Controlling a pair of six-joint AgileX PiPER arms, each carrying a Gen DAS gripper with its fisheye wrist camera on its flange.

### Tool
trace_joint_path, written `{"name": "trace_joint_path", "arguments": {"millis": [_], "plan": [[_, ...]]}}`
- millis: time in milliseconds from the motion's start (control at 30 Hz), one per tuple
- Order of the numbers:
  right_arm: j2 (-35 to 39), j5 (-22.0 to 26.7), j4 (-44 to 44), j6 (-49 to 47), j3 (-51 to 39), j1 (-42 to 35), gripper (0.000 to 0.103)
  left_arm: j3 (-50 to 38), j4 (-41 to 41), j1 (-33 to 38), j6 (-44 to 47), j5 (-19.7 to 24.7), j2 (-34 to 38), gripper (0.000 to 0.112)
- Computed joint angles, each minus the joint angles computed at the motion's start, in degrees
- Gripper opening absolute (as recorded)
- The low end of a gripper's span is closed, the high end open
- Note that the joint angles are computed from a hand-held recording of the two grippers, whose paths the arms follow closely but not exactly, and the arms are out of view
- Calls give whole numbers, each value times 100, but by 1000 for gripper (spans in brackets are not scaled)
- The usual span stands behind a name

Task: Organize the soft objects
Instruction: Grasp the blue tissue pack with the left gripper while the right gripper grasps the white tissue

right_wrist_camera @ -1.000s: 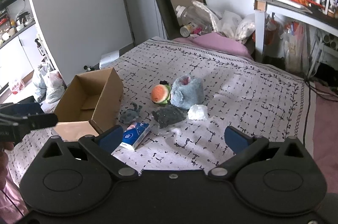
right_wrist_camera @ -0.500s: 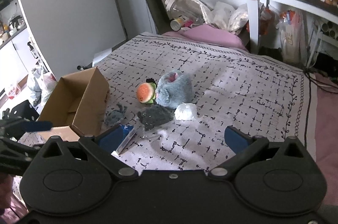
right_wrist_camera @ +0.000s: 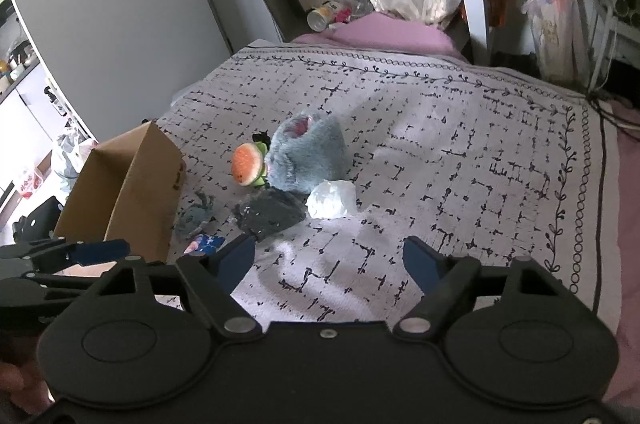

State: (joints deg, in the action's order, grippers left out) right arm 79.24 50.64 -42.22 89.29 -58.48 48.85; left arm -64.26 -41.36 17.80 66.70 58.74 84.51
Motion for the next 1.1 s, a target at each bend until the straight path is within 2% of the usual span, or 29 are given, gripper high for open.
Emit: {"name": "trace_joint_path", "arguments": {"millis": [67,200,400,500,733,833,1100], "plan": [[0,-213,73,-67,71,-181,77,5,157,-183,-219,-251,28,64],[49,-620,159,-208,192,-539,76,-132,427,-480,-598,-453,216,63],[204,-1225,390,-543,324,-1106,74,-121,1163,-993,-1405,-897,396,52],[328,-1444,544,-685,349,-1297,74,30,1342,-1146,-1469,-1261,395,51],[731,-1890,667,-947,259,-1553,74,96,1756,-1443,-1643,-1561,659,51],[928,-2008,601,-949,157,-1636,74,318,1750,-1507,-1478,-1987,686,52],[1668,-1800,639,-1263,-429,-1697,74,132,1476,-1313,-1520,-1765,914,47]]}}
